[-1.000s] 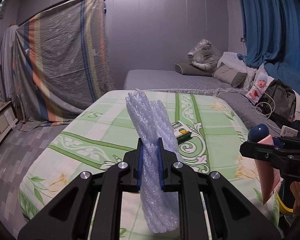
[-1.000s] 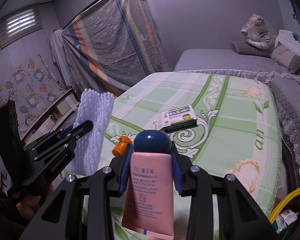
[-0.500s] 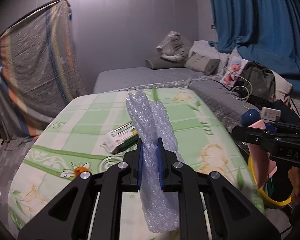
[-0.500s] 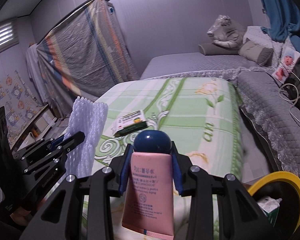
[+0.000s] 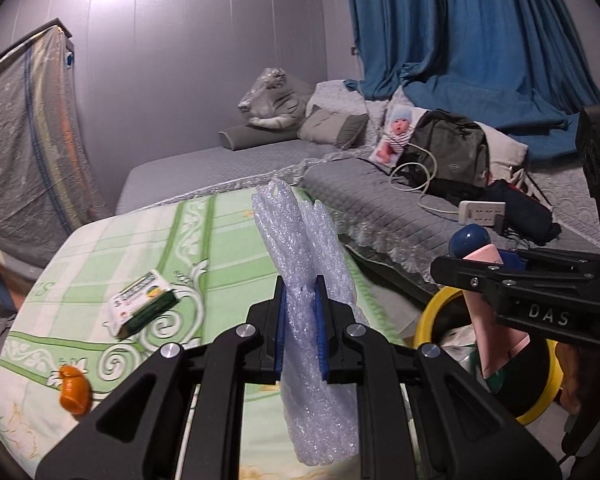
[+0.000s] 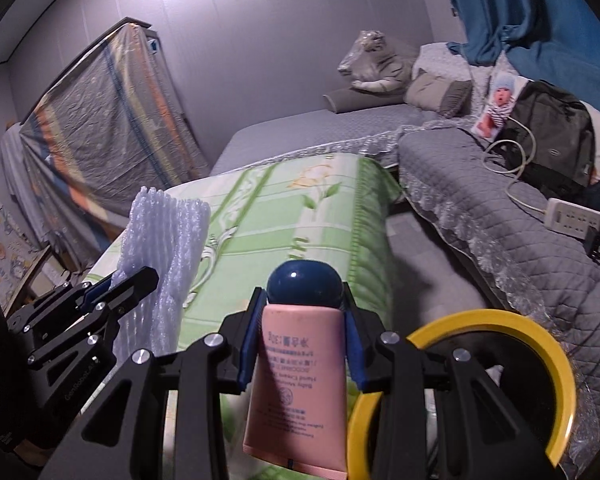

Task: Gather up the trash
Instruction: 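Carry the foam net and pink tube over the yellow bin with both tools, then open both tools to drop the foam net and tube into the bin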

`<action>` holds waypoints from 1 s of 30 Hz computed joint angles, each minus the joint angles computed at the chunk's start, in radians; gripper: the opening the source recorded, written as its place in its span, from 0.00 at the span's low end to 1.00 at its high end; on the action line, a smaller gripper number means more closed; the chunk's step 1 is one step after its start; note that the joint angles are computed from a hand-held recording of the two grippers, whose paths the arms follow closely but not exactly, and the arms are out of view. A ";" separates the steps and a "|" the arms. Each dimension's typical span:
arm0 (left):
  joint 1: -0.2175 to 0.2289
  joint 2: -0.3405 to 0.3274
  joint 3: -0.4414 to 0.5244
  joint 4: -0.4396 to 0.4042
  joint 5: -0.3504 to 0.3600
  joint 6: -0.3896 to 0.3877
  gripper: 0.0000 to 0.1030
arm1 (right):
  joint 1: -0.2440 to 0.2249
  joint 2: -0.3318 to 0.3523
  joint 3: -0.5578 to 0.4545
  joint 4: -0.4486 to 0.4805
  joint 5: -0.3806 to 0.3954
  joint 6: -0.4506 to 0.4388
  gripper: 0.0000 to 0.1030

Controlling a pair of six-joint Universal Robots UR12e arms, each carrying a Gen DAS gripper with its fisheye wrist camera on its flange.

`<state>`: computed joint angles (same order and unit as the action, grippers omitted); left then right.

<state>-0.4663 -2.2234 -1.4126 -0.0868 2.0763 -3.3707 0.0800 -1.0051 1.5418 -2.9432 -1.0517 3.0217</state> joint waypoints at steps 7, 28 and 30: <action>-0.015 -0.045 0.066 -0.007 -0.061 0.020 0.12 | -0.033 -0.007 0.028 -0.032 -0.079 0.052 0.33; -0.039 -0.150 0.229 -0.148 -0.192 -0.035 0.12 | -0.099 0.027 0.038 -0.031 -0.222 0.134 0.33; -0.040 -0.158 0.242 -0.161 -0.196 -0.039 0.12 | -0.105 0.031 0.037 -0.024 -0.223 0.144 0.33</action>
<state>-0.5063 -2.3813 -1.1708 -0.2483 1.8800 -3.4092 -0.0247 -0.9742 1.5787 -2.9668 -1.2751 3.1660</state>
